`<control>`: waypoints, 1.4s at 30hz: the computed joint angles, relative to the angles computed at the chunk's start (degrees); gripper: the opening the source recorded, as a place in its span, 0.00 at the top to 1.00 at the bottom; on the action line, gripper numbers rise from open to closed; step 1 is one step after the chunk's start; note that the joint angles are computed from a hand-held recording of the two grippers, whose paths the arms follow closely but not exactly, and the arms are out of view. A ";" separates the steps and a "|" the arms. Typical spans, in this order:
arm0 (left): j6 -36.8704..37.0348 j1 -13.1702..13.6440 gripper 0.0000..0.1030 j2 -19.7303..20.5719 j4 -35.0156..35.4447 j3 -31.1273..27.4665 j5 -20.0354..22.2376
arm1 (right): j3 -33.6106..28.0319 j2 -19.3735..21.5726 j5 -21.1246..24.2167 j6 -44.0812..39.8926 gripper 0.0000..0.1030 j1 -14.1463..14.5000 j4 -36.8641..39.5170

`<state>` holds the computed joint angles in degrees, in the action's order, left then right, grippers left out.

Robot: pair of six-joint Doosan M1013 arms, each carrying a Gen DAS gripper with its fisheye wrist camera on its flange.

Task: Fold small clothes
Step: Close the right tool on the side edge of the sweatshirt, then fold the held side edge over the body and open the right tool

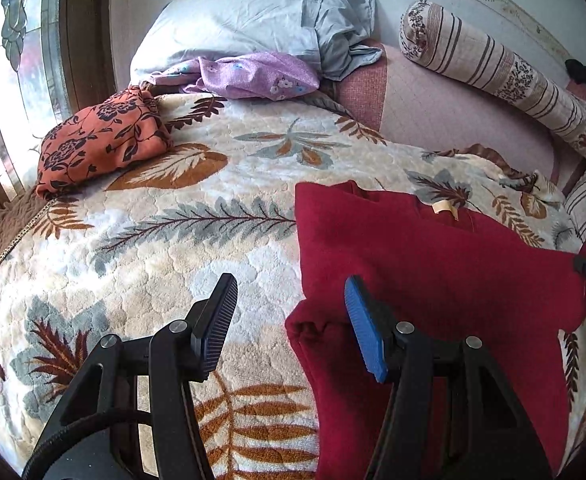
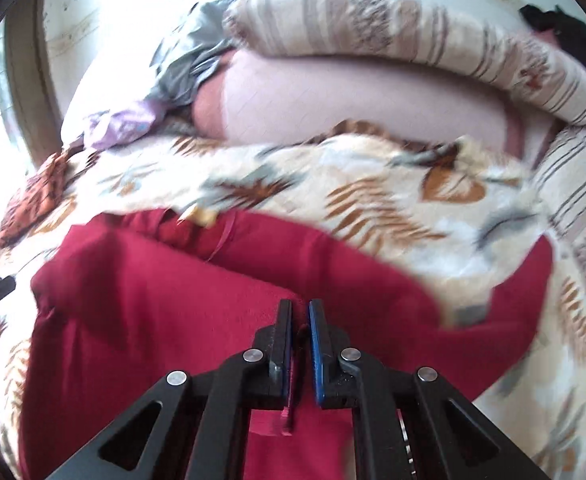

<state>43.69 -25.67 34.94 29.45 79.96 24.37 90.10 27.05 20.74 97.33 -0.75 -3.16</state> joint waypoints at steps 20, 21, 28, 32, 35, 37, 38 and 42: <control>7.09 0.18 0.45 2.04 -5.99 -2.36 7.95 | -3.48 2.13 3.35 -15.63 0.36 0.78 17.90; 7.37 0.32 0.45 1.54 -6.22 -1.77 7.09 | -4.63 2.82 5.81 -23.13 0.36 1.11 25.27; 21.67 1.66 0.45 0.43 -20.71 -0.30 5.00 | -15.05 9.18 13.15 -44.07 0.32 5.22 41.38; 22.82 1.25 0.45 1.42 -20.23 -1.24 7.26 | -23.53 14.16 17.30 -43.14 0.29 8.10 36.82; 22.62 1.40 0.45 2.01 -20.52 -1.90 8.35 | -28.93 17.76 19.94 -38.91 0.29 10.41 27.33; 23.15 1.67 0.45 2.13 -21.78 -1.98 8.38 | -31.61 19.89 22.34 -38.49 0.46 11.18 24.71; 23.41 1.77 0.45 2.12 -22.14 -1.96 8.35 | -32.47 20.60 23.94 -39.40 0.77 11.29 25.18; 20.90 2.02 0.45 1.51 -19.52 -1.31 7.68 | -33.62 21.54 26.68 -40.81 0.87 11.52 27.50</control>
